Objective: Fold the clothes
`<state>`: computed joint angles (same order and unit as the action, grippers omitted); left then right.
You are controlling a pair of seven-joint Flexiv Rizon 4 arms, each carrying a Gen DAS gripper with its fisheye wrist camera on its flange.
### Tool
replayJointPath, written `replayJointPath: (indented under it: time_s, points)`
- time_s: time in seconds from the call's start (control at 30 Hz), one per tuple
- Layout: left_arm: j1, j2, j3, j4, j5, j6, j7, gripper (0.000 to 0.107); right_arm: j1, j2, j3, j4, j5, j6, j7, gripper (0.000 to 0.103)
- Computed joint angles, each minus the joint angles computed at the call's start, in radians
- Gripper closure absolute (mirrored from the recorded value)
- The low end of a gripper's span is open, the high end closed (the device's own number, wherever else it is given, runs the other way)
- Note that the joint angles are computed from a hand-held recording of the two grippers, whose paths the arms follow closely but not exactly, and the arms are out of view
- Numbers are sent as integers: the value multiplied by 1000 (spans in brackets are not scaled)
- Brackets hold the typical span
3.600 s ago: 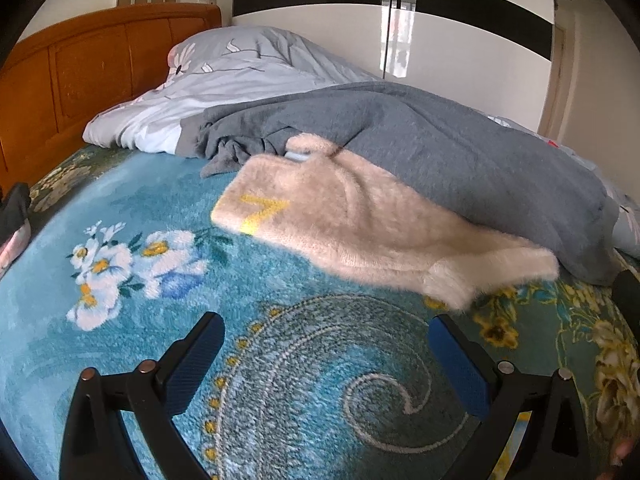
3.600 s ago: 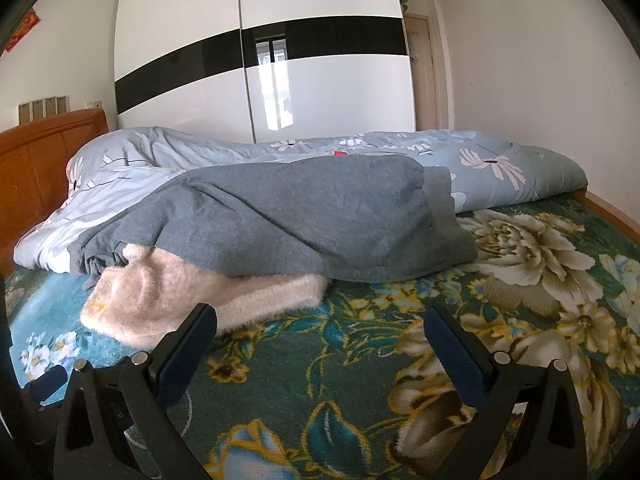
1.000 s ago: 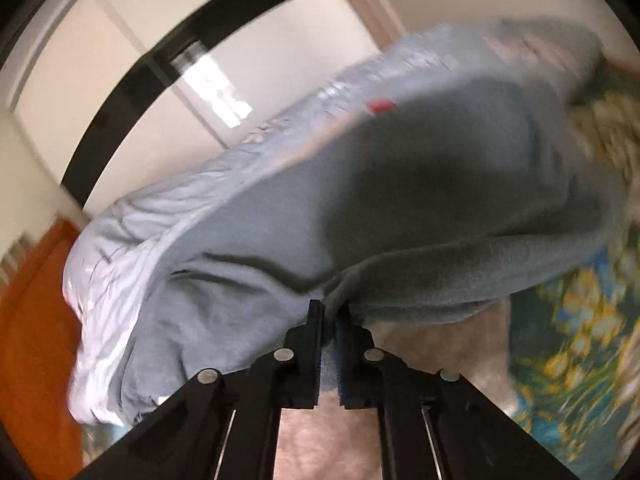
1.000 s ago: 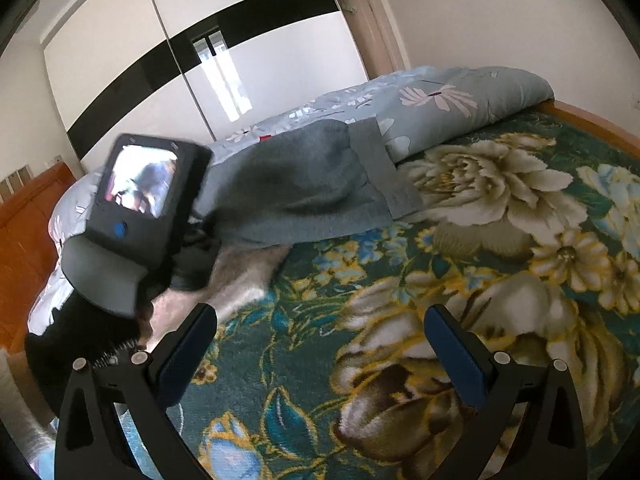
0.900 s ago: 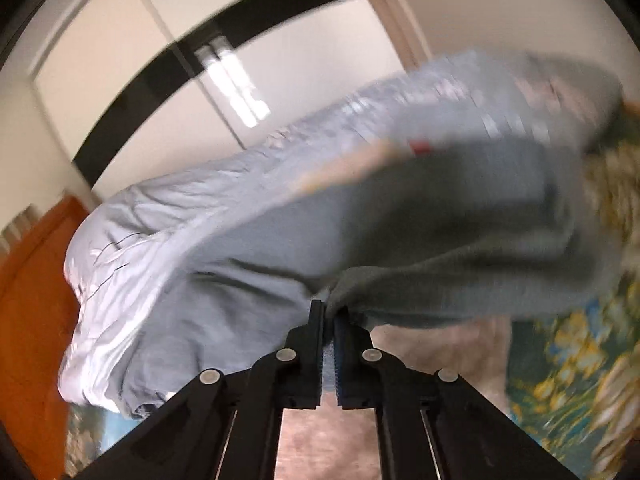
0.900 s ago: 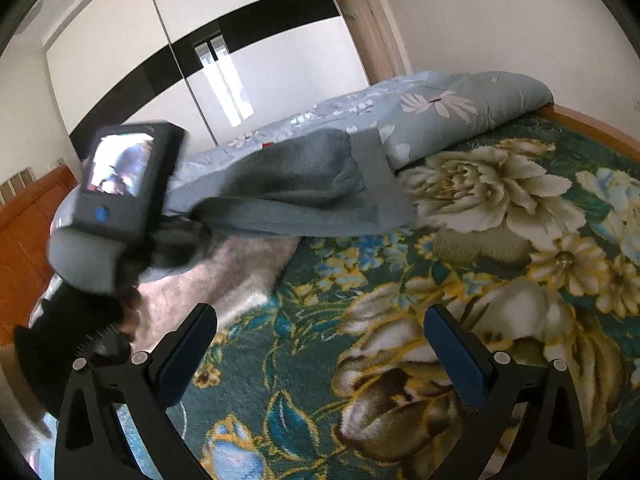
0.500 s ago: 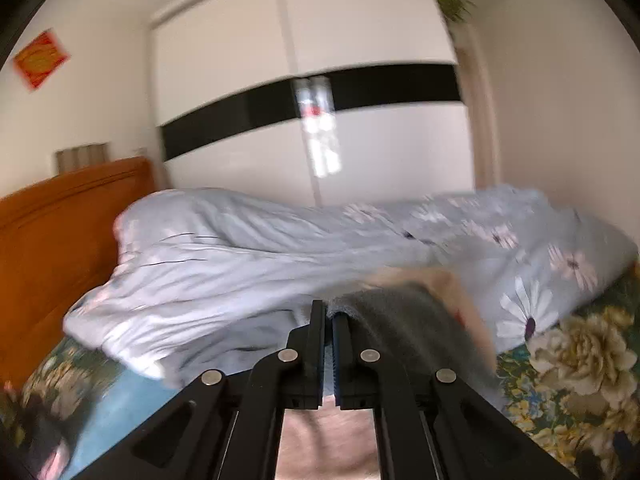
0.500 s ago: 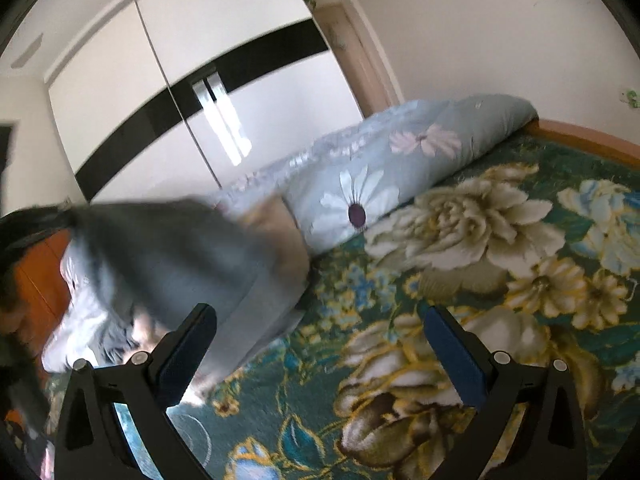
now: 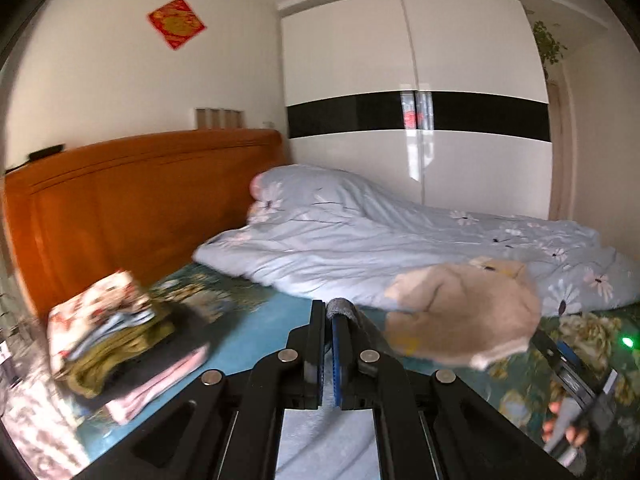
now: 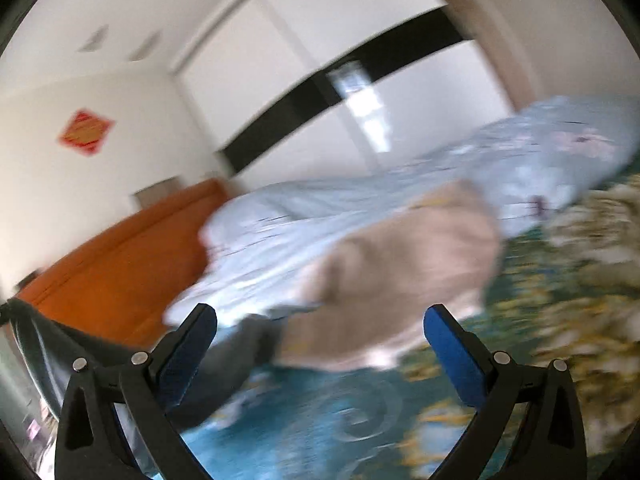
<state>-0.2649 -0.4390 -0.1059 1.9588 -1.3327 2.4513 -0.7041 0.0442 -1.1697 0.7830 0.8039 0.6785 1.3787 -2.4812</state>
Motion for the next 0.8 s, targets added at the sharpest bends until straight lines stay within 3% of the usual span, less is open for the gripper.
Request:
replayJointPath:
  time_s: [0.07, 0.17, 0.27, 0.37, 0.43, 0.5, 0.6, 0.7, 0.8]
  points:
    - [-15, 53, -3, 102, 18, -9, -87, 104, -7, 27, -8, 54, 15, -41, -14, 0]
    - [-6, 66, -2, 196, 124, -122, -276, 104, -10, 79, -63, 130, 35, -135, 28, 0]
    - [63, 45, -17, 245, 405, -237, -545, 104, -21, 124, -126, 186, 49, -218, 90, 0]
    - [180, -16, -101, 200, 695, -315, -719, 104, -28, 182, -194, 256, 63, -188, 109, 0]
    - [220, -63, -143, 156, 810, -341, -769, 104, -28, 205, -241, 286, 50, -138, 129, 0]
    - [217, -92, -148, 131, 834, -351, -782, 104, -35, 230, -280, 323, 28, -81, 165, 0]
    - [370, -112, -254, 168, 1020, -368, -944, 102, -48, 259, -318, 379, -17, -27, 229, 0]
    - [441, -104, -278, 209, 1102, -388, -1026, 101, -68, 278, -328, 428, -59, -14, 272, 0]
    - [488, -95, -285, 256, 1166, -388, -1103, 90, -86, 281, -303, 455, -98, -42, 304, 0]
